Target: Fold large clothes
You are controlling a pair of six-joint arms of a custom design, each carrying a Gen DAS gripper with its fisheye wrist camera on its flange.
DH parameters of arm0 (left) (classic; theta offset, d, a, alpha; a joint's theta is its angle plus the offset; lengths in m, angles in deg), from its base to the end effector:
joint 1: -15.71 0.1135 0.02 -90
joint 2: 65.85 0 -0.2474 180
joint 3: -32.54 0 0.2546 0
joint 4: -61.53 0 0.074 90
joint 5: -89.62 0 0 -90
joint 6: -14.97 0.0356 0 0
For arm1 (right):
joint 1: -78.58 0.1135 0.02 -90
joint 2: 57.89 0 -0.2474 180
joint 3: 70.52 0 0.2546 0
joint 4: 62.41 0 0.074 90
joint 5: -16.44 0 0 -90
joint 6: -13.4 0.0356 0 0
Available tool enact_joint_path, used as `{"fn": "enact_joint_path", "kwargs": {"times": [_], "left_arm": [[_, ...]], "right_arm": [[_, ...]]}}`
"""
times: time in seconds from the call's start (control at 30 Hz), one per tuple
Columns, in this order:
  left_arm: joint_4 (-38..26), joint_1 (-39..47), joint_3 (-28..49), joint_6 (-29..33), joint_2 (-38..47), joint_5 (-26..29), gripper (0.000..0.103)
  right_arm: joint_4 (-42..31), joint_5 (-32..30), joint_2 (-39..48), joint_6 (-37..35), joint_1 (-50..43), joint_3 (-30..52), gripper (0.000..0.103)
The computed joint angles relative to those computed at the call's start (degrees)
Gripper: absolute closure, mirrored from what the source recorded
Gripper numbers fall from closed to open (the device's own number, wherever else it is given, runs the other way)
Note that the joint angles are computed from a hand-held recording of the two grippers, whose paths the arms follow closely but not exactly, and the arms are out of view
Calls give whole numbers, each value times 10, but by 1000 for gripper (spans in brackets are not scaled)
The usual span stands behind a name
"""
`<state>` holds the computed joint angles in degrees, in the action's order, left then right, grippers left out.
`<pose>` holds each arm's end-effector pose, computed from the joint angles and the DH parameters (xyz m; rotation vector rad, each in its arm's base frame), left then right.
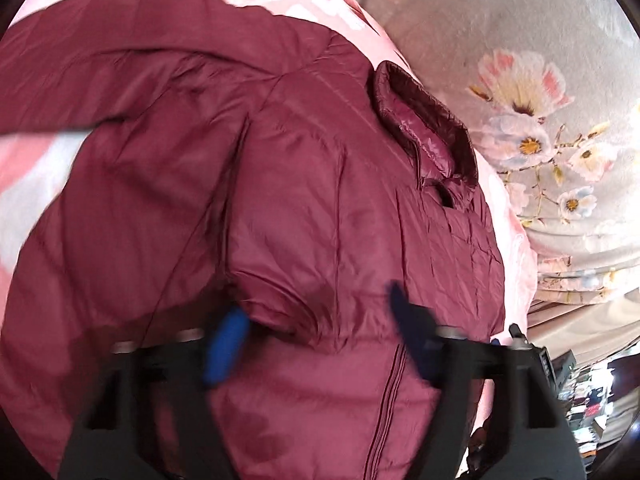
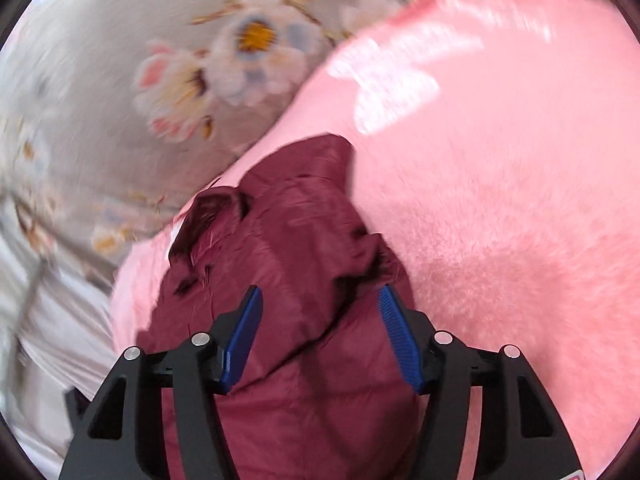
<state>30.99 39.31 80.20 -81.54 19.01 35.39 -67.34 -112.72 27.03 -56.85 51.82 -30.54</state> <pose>0.2279 0.0769 0.1108 -0.5107 2.5279 -0.7461 0.2278 -0.0897 0.1024 0.6339 2.2324 0.7657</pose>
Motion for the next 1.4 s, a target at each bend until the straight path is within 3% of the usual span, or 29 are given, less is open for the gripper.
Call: {"fn": "enact_joint_path", "kwargs": {"times": [0.07, 0.13, 0.17, 0.27, 0.3, 0.37, 0.43, 0.5, 0.6, 0.77, 0.83, 0.9, 0.97, 1.03, 1.1, 1.2, 1.4], "left_arm": [[13, -17, 8, -8, -5, -21, 90], [21, -31, 14, -9, -20, -48, 98], [33, -35, 17, -13, -33, -63, 99], [66, -40, 18, -14, -77, -98, 100], [78, -43, 15, -11, -91, -109, 100], [109, -62, 2, 3, -101, -151, 100], [145, -93, -11, 19, -75, -217, 100], [180, -115, -13, 29, 1, -259, 100], [231, -126, -21, 33, 73, -271, 99], [311, -143, -67, 41, 67, -307, 98], [323, -133, -81, 42, 58, -292, 98], [331, -117, -86, 41, 58, -268, 98], [336, -112, -93, 34, 52, -257, 98], [336, -116, -98, 28, 44, -260, 98], [342, -115, -102, 24, 43, -258, 96], [346, -100, -107, 20, 41, -238, 94], [350, -86, -107, 17, 45, -215, 92]], "right_arm": [[24, -15, 54, 23, 1, 24, 59], [43, -6, 85, 47, 8, 43, 93], [59, -1, 86, 63, 9, 44, 97], [133, -9, 10, 76, 4, -7, 99], [138, 8, -35, 58, 15, -28, 100], [111, 101, -103, -5, 67, -50, 100], [68, 190, -74, -47, 118, -26, 100], [40, 224, -21, -56, 132, 5, 100], [11, 236, 38, -75, 132, 32, 101], [8, 263, 23, -97, 135, 16, 100], [-15, 278, -19, -87, 132, -3, 95], [-45, 323, -125, -60, 139, -41, 89], [-73, 361, -231, -50, 188, -67, 89], [-91, 384, -269, -47, 271, -63, 89], [-82, 403, -241, -45, 352, -49, 89], [-26, 443, -112, -26, 465, -10, 89], [39, 482, 78, 4, 551, 36, 89]]}}
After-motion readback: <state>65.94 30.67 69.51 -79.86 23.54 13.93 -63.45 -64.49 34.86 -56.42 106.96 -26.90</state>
